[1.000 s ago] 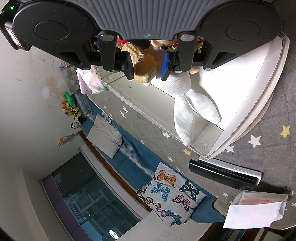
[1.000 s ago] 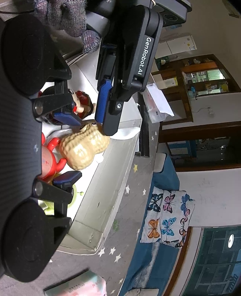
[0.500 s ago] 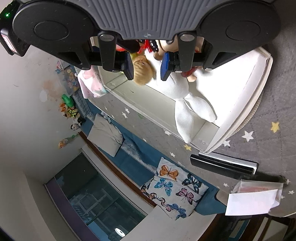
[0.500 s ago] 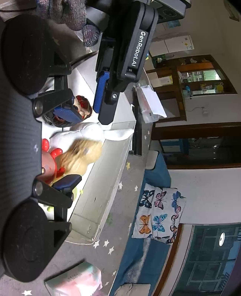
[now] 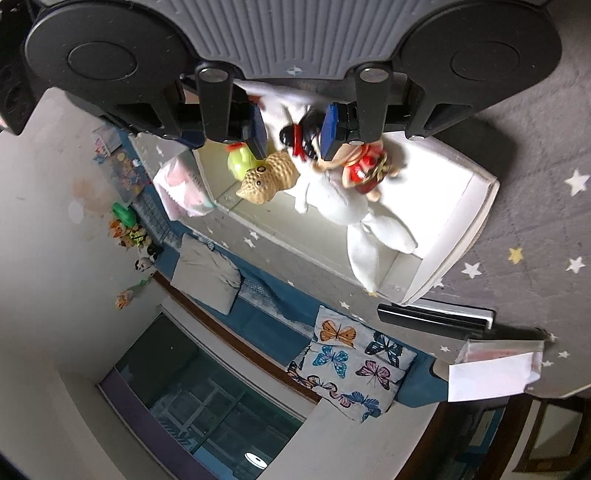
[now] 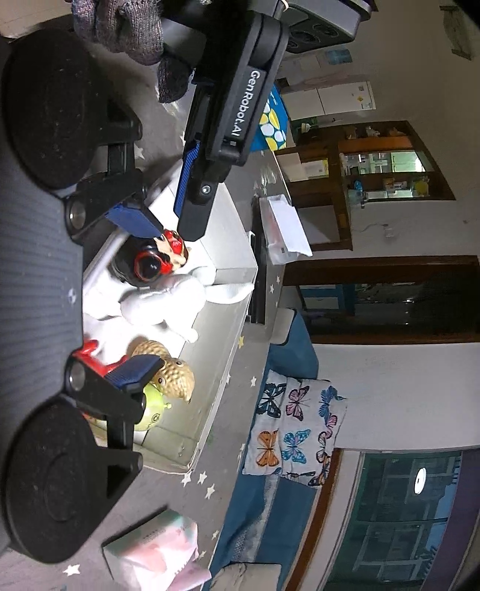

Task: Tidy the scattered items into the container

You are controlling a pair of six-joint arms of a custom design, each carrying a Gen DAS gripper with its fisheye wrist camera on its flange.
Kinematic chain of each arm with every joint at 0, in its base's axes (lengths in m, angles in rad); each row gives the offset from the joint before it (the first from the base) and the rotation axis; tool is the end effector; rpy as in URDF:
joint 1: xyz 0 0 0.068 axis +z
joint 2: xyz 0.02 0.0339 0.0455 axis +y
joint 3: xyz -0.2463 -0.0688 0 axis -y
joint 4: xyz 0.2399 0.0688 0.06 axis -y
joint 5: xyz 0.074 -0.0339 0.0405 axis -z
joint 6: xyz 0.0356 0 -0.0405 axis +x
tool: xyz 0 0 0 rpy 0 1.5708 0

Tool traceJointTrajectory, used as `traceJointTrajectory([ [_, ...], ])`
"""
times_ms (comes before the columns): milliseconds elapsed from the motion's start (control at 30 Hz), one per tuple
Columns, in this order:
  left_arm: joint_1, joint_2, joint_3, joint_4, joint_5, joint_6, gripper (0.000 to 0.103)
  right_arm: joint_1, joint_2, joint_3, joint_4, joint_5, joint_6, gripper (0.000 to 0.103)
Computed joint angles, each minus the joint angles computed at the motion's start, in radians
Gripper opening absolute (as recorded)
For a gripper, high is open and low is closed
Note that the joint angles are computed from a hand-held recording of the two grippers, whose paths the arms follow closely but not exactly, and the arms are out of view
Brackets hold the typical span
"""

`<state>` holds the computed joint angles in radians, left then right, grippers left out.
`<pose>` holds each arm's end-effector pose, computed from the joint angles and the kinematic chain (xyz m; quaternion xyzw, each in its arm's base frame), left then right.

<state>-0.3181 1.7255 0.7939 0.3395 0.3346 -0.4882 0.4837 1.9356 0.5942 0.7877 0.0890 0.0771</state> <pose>0.3179 -0.1170 0.1400 0.0041 0.8738 -0.3170 0.3687 0.2794 0.1432 0.0661 -0.1550 0.8590 0.0973 0.4782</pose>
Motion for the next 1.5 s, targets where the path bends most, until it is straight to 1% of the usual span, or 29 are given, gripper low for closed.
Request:
traceJointTrajectory([
  [33, -0.006, -0.016, -0.019, 0.002, -0.008, 0.003, 0.034, 0.009, -0.009, -0.019, 0.013, 0.006, -0.001, 0.077],
  [133, -0.017, -0.052, -0.064, 0.002, -0.024, 0.014, 0.034, 0.039, -0.03, -0.07, 0.045, 0.035, 0.001, 0.082],
  [400, -0.06, -0.131, -0.163, -0.017, -0.09, 0.05, 0.035, 0.105, -0.039, -0.169, 0.121, 0.08, 0.052, 0.09],
  [467, -0.067, -0.145, -0.183, -0.016, -0.102, 0.049, 0.035, 0.116, -0.036, -0.189, 0.14, 0.09, 0.062, 0.091],
  [533, -0.071, -0.155, -0.199, -0.016, -0.109, 0.047, 0.035, 0.127, -0.031, -0.203, 0.155, 0.099, 0.07, 0.094],
  [633, -0.09, -0.169, -0.219, -0.019, -0.153, 0.056, 0.035, 0.15, -0.025, -0.224, 0.174, 0.134, 0.076, 0.1],
  [700, -0.105, -0.177, -0.231, -0.018, -0.183, 0.065, 0.035, 0.153, -0.028, -0.239, 0.187, 0.137, 0.082, 0.103],
  [967, -0.138, -0.205, -0.273, -0.019, -0.246, 0.061, 0.035, 0.208, 0.005, -0.282, 0.252, 0.2, 0.156, 0.103],
  [1100, -0.161, -0.219, -0.294, -0.02, -0.289, 0.062, 0.035, 0.255, 0.039, -0.3, 0.296, 0.281, 0.183, 0.103],
  [1200, -0.174, -0.228, -0.307, -0.02, -0.308, 0.061, 0.035, 0.271, 0.058, -0.313, 0.324, 0.304, 0.219, 0.103],
  [1500, -0.216, -0.259, -0.321, -0.072, -0.425, 0.06, 0.035, 0.306, 0.074, -0.331, 0.32, 0.374, 0.302, 0.103],
])
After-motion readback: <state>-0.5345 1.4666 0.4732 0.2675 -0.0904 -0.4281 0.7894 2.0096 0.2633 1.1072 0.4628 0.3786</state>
